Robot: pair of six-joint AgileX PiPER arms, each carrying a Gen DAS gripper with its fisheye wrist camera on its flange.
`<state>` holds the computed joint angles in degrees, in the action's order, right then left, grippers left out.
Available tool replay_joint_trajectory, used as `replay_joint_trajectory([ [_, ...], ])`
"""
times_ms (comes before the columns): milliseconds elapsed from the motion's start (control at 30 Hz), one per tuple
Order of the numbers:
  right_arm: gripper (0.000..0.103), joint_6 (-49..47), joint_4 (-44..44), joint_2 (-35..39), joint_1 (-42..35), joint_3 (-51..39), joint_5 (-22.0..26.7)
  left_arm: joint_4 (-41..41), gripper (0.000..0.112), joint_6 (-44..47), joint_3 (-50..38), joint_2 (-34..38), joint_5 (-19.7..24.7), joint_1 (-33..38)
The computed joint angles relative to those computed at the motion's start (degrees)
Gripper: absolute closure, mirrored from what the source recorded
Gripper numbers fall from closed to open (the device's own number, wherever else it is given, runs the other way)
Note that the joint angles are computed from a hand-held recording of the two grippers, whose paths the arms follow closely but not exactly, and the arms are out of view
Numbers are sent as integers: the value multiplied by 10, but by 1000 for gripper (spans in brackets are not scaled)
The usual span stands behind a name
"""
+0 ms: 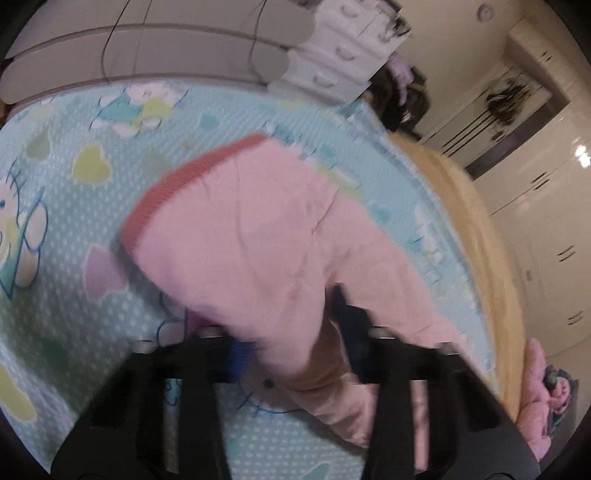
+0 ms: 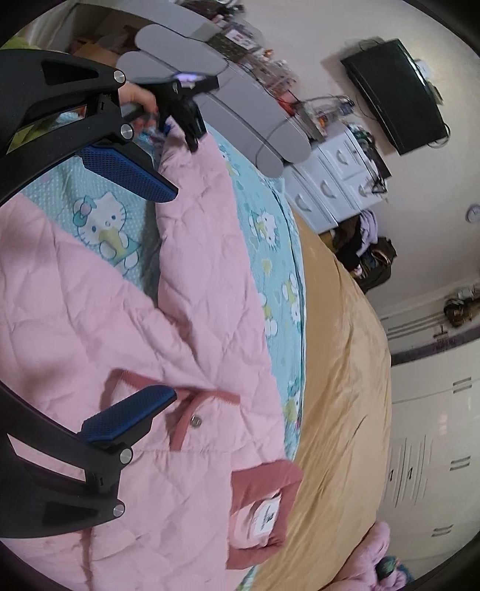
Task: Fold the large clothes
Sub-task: 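Grasp the other sleeve cuff with the left tool and lift it, then hold the sleeve raised with the left tool, swinging it over the jacket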
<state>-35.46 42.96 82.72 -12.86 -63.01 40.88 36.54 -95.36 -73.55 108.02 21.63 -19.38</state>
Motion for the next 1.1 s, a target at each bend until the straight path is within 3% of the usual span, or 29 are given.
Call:
replay_joint_trajectory([
  [67, 4, -5, 8, -3, -12, 8, 3, 82, 100, -52, 13, -23, -22, -7],
  [133, 4, -16, 24, -11, -28, 22, 7, 155, 101, -84, 11, -49, -17, -28],
  [500, 4, -36, 17, -72, -89, 66, 38, 353, 102, -171, 7, -138, 3, -139],
  [767, 4, -72, 10, -123, -182, 68, 75, 313, 102, -92, -34, -143, 39, -213],
  [1100, 4, -151, 65, -124, -338, 51, 177, 224, 103, 63, -175, -83, 91, -278],
])
